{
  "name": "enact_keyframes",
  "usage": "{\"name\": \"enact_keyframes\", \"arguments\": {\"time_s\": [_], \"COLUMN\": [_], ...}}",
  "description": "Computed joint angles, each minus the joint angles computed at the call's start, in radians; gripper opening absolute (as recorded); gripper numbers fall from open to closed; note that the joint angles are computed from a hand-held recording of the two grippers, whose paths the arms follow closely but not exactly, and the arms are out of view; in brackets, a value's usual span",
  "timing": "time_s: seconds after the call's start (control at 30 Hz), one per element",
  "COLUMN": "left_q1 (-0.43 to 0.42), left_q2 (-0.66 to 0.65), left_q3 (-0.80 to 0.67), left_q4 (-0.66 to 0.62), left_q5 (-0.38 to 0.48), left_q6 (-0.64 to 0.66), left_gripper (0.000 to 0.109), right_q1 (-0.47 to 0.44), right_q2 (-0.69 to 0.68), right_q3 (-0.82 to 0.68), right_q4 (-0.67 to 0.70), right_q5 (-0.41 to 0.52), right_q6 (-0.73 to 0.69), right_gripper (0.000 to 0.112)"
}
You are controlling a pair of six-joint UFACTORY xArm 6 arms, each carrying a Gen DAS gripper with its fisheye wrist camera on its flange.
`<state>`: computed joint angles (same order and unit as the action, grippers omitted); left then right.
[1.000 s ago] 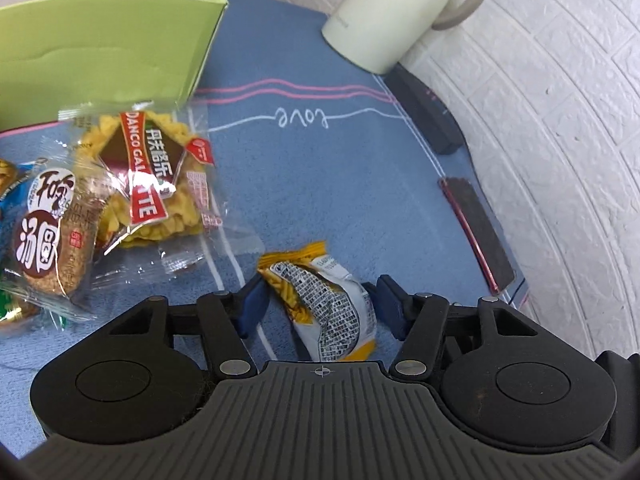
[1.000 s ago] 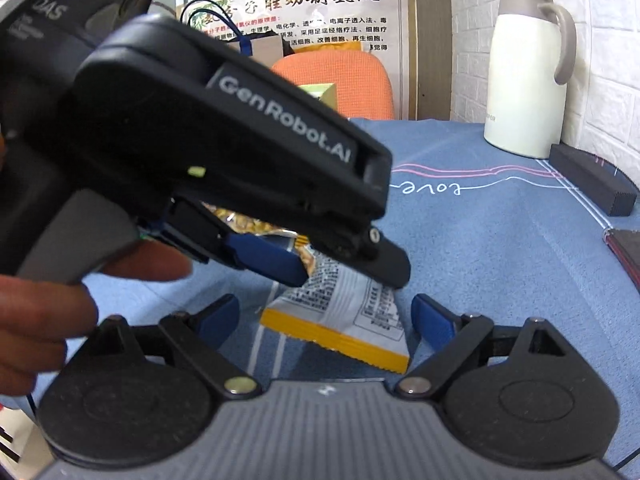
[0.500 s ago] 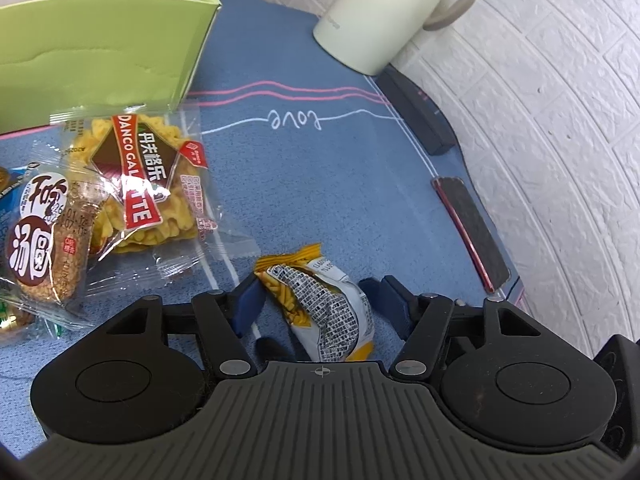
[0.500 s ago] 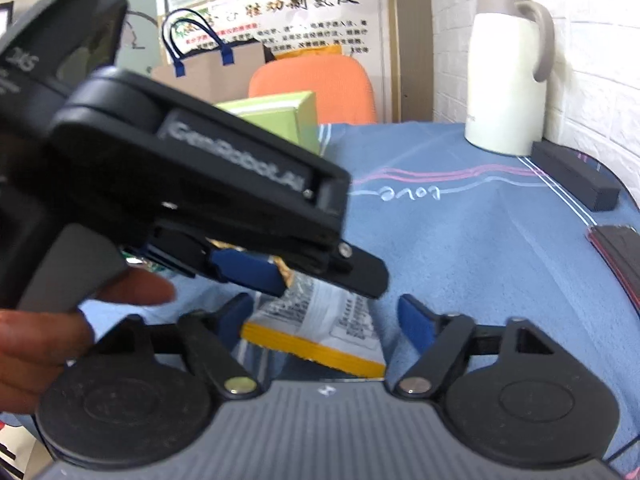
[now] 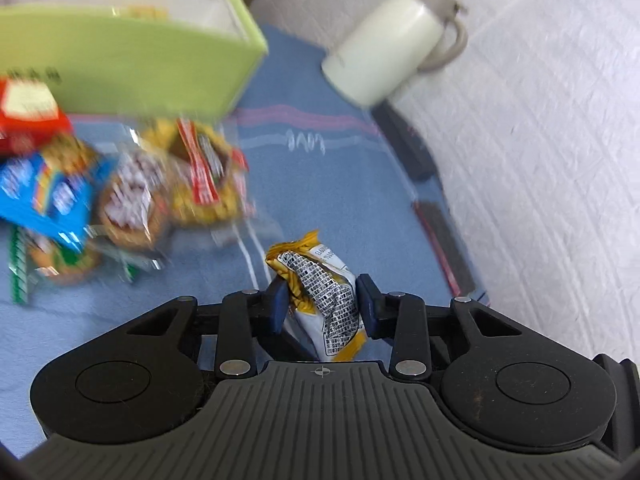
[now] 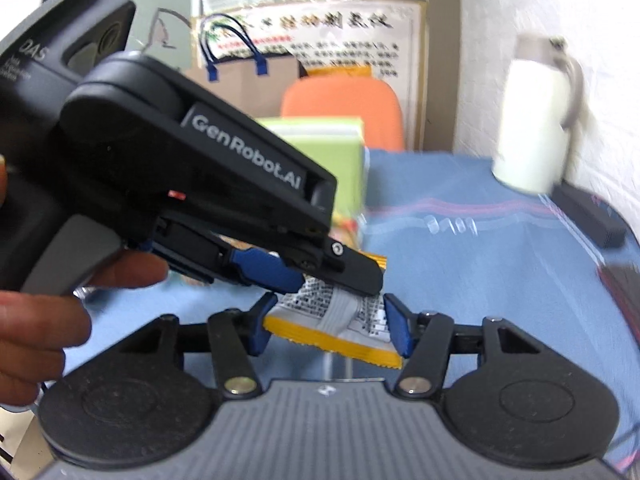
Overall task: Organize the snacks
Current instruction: 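Drop the white-and-yellow packet into the box by opening the left gripper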
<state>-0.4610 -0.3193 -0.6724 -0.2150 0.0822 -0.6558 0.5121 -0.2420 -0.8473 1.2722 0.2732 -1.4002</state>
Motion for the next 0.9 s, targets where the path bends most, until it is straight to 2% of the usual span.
{"name": "enact_keyframes", "arguments": {"time_s": [0.07,0.17,0.33,0.47,0.6,0.63,0.67,0.7,0.77,0.87,0.9], "left_q1": [0.035,0.094,0.222,0.296,0.342,0.355,0.368,0.379,0.399,0.402,0.401], "left_q2": [-0.029,-0.018,0.084,0.198,0.319,0.349,0.375,0.392,0.390,0.289,0.247], "left_q3": [0.002,-0.062,-0.243,-0.371,-0.480,-0.503,-0.522,-0.535,-0.535,-0.405,-0.359], "left_q4": [0.069,0.024,0.096,0.009,-0.072,-0.041,0.001,0.033,0.098,0.002,-0.015], "left_q5": [-0.009,0.018,0.091,0.117,0.124,0.123,0.123,0.133,0.167,0.077,0.052], "left_q6": [-0.047,0.023,0.067,0.186,0.309,0.296,0.268,0.246,0.190,0.262,0.275], "left_gripper": [0.015,0.015,0.015,0.015,0.015,0.021,0.027,0.040,0.042,0.045,0.048], "right_q1": [0.014,0.020,0.025,0.024,0.027,0.032,0.036,0.035,0.033,0.028,0.026], "right_q2": [0.040,0.164,0.427,0.642,0.798,0.829,0.822,0.823,0.759,0.635,0.582], "right_q3": [-0.066,-0.231,-0.573,-0.848,-1.027,-1.054,-1.040,-1.036,-0.952,-0.799,-0.737], "right_q4": [-0.019,-0.012,-0.136,-0.277,-0.371,-0.420,-0.440,-0.457,-0.365,-0.127,-0.052], "right_q5": [0.008,0.045,0.112,0.169,0.184,0.162,0.162,0.147,0.105,0.067,0.071], "right_q6": [-0.009,-0.048,0.042,0.151,0.230,0.284,0.299,0.315,0.235,0.048,-0.031], "right_gripper": [0.065,0.069,0.069,0.068,0.070,0.070,0.070,0.070,0.073,0.091,0.091]}}
